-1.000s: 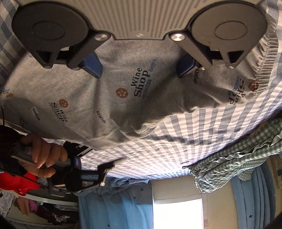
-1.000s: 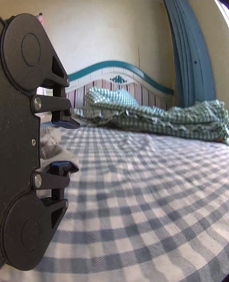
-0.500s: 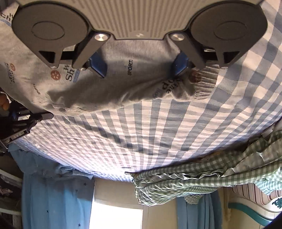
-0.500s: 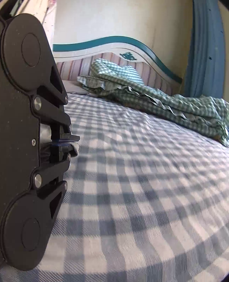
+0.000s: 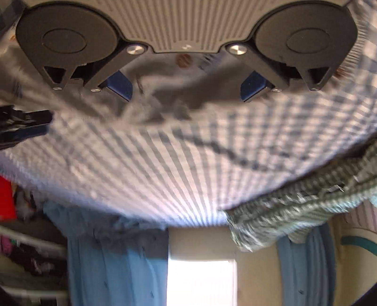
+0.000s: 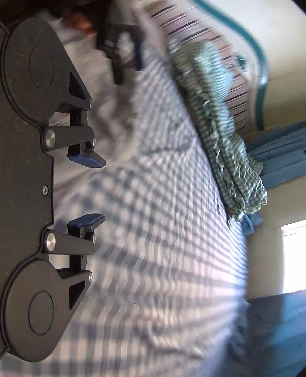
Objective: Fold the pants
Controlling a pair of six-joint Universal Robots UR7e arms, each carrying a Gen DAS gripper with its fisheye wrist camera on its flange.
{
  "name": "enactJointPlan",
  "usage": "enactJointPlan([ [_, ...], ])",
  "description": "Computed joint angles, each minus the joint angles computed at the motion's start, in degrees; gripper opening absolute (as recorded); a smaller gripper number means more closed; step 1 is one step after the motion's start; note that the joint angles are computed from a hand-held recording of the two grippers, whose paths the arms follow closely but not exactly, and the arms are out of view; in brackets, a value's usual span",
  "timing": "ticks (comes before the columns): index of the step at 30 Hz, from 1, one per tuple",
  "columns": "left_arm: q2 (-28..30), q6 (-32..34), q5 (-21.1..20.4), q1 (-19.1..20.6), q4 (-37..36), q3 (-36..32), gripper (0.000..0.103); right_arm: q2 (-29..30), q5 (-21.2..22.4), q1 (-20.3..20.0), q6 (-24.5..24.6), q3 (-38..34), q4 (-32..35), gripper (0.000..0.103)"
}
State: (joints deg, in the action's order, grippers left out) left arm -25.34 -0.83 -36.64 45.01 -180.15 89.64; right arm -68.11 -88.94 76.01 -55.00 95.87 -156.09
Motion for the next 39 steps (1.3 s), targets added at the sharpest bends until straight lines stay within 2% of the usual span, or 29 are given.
enactJointPlan([
  [2, 2.0, -0.5, 4.0, 0.6, 4.6, -1.0, 0.102, -3.0, -2.7, -2.0, -7.1, 7.8, -11.9, 0.052],
  [3, 1.1, -1.7, 3.6, 0.6, 3.3, 1.2, 0.103, -3.7, -3.8, -3.2, -9.4, 10.2, -17.2, 0.055],
  [5, -1.3, -6.9, 3.6, 0.7, 4.5, 3.9, 0.103, -5.8, -3.8, -7.7, -13.0, 12.4, -23.9, 0.071],
  [7, -2.4, -11.3, 7.0, -1.0, 7.4, 5.1, 0.102, -8.0, -1.0, -12.5, -12.1, 12.4, -27.5, 0.079],
  [8, -2.5, -11.1, 7.6, -2.2, 6.7, 5.6, 0.102, -9.1, 0.6, -14.4, -10.8, 12.3, -28.8, 0.08],
  [10, -1.3, -8.3, 5.7, -4.3, 3.8, 4.6, 0.102, -11.1, 4.3, -17.0, -9.7, 12.7, -30.1, 0.08],
  [12, 3.1, -3.3, 3.4, -6.2, -1.0, 0.6, 0.102, -12.1, 7.8, -18.2, -12.1, 14.4, -32.5, 0.08],
  [14, 5.5, -3.4, -0.6, -7.7, 1.3, -2.1, 0.102, -13.1, 10.8, -18.0, -13.4, 15.1, -28.9, 0.082],
  [16, 7.4, -3.3, -4.6, -8.6, 7.7, -4.4, 0.102, -13.4, 11.3, -16.3, -12.6, 12.9, -20.2, 0.083],
  [17, 8.4, -2.1, -4.4, -9.2, 9.1, -4.6, 0.102, -13.0, 12.1, -16.1, -12.7, 11.2, -16.7, 0.082],
  [19, 8.4, -2.8, -3.8, -10.0, 11.7, -3.3, 0.1, -11.5, 10.8, -14.5, -13.6, 5.0, -4.9, 0.077],
  [22, 5.9, -11.4, -4.7, -10.1, 13.9, 0.2, 0.102, -7.7, 9.5, -11.9, -15.6, -4.3, 13.1, 0.065],
  [24, 5.0, -13.2, -5.1, -10.1, 13.2, 2.0, 0.103, -4.8, 4.7, -9.8, -18.0, -9.8, 21.7, 0.049],
  [25, 4.6, -13.2, -4.6, -10.4, 12.8, 3.0, 0.103, -3.9, 2.5, -9.0, -19.3, -10.8, 23.2, 0.02],
  [26, 4.6, -13.6, -4.3, -10.8, 12.2, 3.6, 0.103, -3.3, 0.2, -8.4, -20.5, -11.2, 23.3, 0.008],
  [27, 4.5, -13.6, -4.2, -10.9, 11.5, 4.1, 0.102, -3.2, -1.0, -8.1, -22.1, -10.6, 21.9, 0.009],
  [29, 4.5, -14.1, -3.9, -10.9, 10.9, 4.5, 0.102, -3.0, -1.4, -7.9, -22.5, -8.7, 15.3, 0.0],
  [31, 4.4, -14.7, -3.6, -11.1, 10.7, 4.8, 0.102, -1.7, -1.3, -8.6, -20.6, -8.5, 7.9, 0.0],
  [33, 3.4, -16.2, -3.8, -11.6, 12.8, 4.6, 0.101, -2.3, 2.3, -10.6, -15.7, -10.2, 9.9, 0.004],
  [34, 3.3, -16.5, -3.3, -12.1, 12.3, 4.5, 0.101, -3.7, 5.2, -11.8, -15.1, -9.4, 9.6, 0.018],
  [35, 3.4, -15.5, -2.9, -12.8, 9.9, 4.3, 0.101, -6.1, 8.1, -13.0, -14.9, -7.2, 8.3, 0.028],
  [37, 5.4, -11.5, -1.6, -13.9, 4.2, 2.4, 0.102, -11.1, 13.3, -15.4, -16.0, -2.5, 7.4, 0.032],
  [39, 11.0, -5.9, 1.7, -15.1, -2.2, -3.7, 0.103, -15.6, 18.6, -17.8, -17.8, 1.8, 8.9, 0.044],
])
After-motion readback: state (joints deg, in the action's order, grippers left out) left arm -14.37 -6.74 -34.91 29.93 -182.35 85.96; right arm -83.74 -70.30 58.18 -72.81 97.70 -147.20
